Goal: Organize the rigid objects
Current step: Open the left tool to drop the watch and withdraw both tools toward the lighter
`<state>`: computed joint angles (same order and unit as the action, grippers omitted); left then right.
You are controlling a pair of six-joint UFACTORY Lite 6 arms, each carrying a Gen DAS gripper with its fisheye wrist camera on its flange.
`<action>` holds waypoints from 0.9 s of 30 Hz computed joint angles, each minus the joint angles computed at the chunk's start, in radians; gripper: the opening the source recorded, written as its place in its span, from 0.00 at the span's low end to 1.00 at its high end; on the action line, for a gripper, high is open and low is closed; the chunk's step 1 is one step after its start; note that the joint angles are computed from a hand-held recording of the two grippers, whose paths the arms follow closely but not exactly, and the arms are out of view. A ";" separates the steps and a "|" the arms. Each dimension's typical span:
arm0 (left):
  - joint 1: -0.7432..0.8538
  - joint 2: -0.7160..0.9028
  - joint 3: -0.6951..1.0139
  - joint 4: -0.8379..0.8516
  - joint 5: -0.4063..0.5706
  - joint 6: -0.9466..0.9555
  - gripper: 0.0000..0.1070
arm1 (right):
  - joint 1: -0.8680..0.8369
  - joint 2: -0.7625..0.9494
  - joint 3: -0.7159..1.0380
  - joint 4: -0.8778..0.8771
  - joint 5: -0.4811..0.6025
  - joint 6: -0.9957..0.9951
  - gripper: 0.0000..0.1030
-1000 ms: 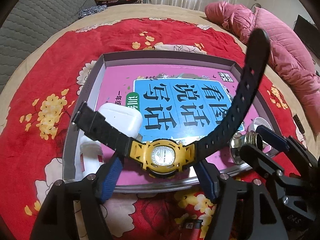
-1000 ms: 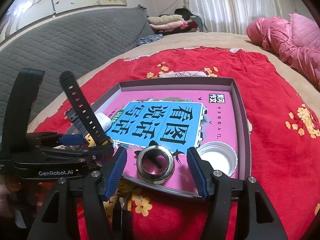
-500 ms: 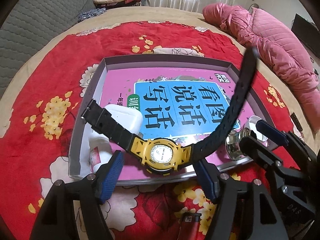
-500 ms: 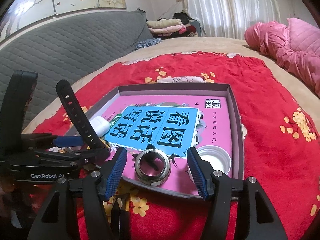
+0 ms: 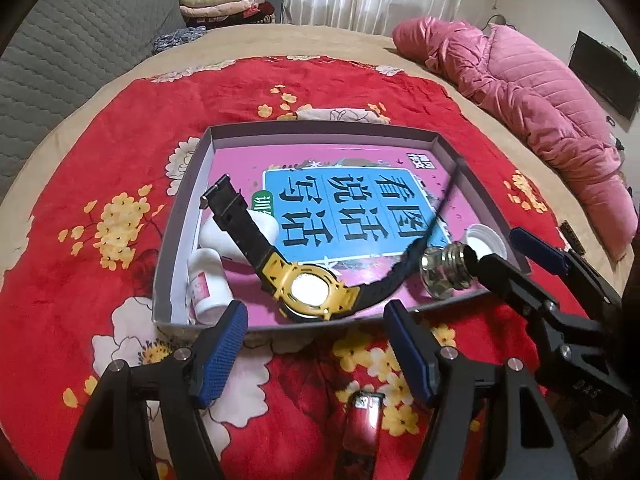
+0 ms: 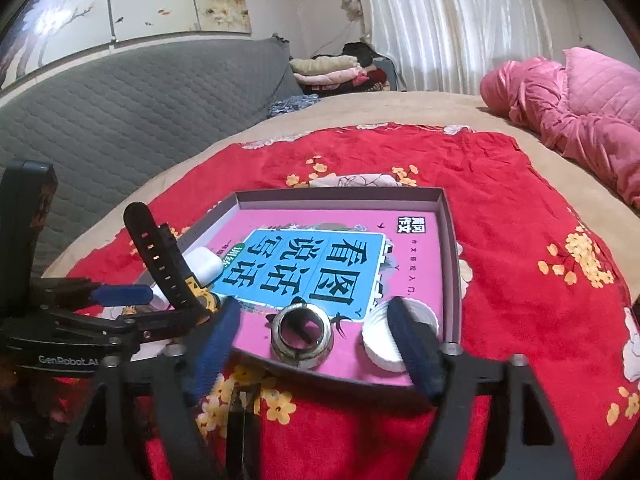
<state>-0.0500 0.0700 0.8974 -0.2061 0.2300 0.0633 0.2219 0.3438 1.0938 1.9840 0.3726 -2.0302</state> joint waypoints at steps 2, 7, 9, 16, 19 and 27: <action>-0.003 -0.018 -0.014 0.024 0.006 -0.019 0.65 | -0.001 -0.019 -0.018 0.004 -0.006 -0.004 0.76; -0.001 -0.071 -0.046 0.019 0.019 -0.011 0.65 | -0.009 -0.061 -0.057 -0.007 -0.006 0.004 0.76; -0.003 -0.093 -0.059 0.016 0.025 -0.004 0.65 | -0.006 -0.076 -0.072 -0.020 -0.011 0.018 0.76; 0.000 -0.149 -0.090 -0.002 0.045 0.020 0.65 | 0.012 -0.154 -0.140 -0.041 -0.032 0.040 0.76; 0.008 -0.164 -0.102 -0.030 0.054 0.049 0.65 | 0.023 -0.185 -0.164 -0.073 -0.038 0.072 0.76; 0.020 -0.222 -0.165 -0.057 0.070 0.087 0.65 | 0.086 -0.249 -0.226 -0.175 -0.104 0.159 0.76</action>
